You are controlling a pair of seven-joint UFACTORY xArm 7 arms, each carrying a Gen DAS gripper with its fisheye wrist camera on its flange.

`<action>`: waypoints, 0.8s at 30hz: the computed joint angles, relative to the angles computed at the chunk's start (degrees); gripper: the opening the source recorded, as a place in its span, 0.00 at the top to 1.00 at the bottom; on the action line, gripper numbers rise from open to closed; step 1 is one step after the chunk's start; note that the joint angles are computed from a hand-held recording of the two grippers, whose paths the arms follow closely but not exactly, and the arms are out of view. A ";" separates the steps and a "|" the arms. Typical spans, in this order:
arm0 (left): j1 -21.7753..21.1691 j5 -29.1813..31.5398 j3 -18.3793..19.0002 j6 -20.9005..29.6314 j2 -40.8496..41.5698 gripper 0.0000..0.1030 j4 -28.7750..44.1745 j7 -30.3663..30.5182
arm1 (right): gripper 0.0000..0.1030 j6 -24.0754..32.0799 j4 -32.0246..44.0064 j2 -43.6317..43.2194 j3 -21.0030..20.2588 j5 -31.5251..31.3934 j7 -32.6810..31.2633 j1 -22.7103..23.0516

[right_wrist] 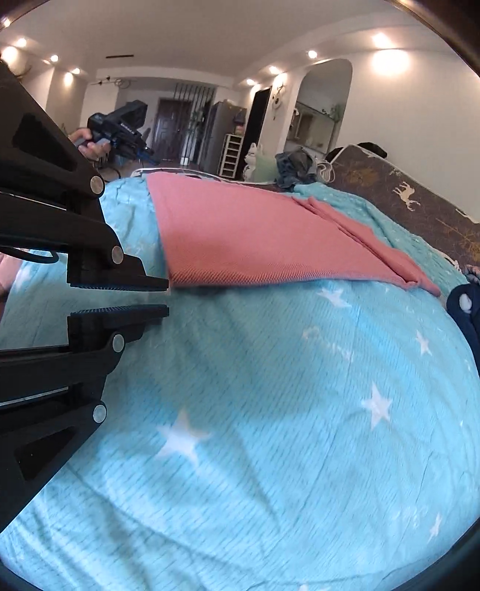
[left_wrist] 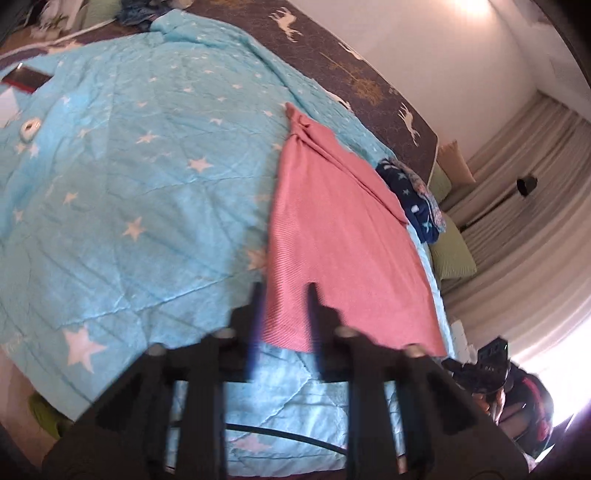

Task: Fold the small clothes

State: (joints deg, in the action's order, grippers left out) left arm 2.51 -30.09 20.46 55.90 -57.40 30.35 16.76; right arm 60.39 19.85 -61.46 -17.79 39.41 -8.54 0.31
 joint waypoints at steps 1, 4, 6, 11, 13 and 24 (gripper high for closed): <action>0.85 -0.39 0.19 -0.49 -0.30 0.46 -0.65 -0.88 | 0.83 -0.75 -0.03 -0.18 0.11 -0.07 -0.26 -0.32; 0.68 -0.04 -0.35 0.22 -0.13 0.41 -1.07 -1.41 | 0.64 -2.22 0.10 -0.55 0.75 -0.25 -0.18 -0.13; 0.40 0.70 -1.31 0.72 0.77 0.41 -0.98 -1.57 | 0.60 -3.68 0.95 0.93 1.09 0.53 -0.81 1.52; -1.73 -0.28 -2.38 0.72 0.87 0.41 -2.00 0.23 | 0.53 -6.28 1.79 4.06 2.35 2.01 -1.62 5.10; -2.16 0.33 -3.75 -0.36 0.85 0.46 -2.38 1.13 | 0.52 -7.45 2.34 5.82 2.12 3.33 -3.03 6.97; -3.54 -1.13 -2.57 2.03 3.69 0.91 -0.29 2.60 | 0.78 -6.17 5.76 11.30 3.71 3.03 -6.25 8.56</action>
State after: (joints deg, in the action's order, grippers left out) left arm -1.04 -31.22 17.89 57.93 -53.70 30.06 19.36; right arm 54.22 25.61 -50.17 -14.08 42.44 -14.79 8.88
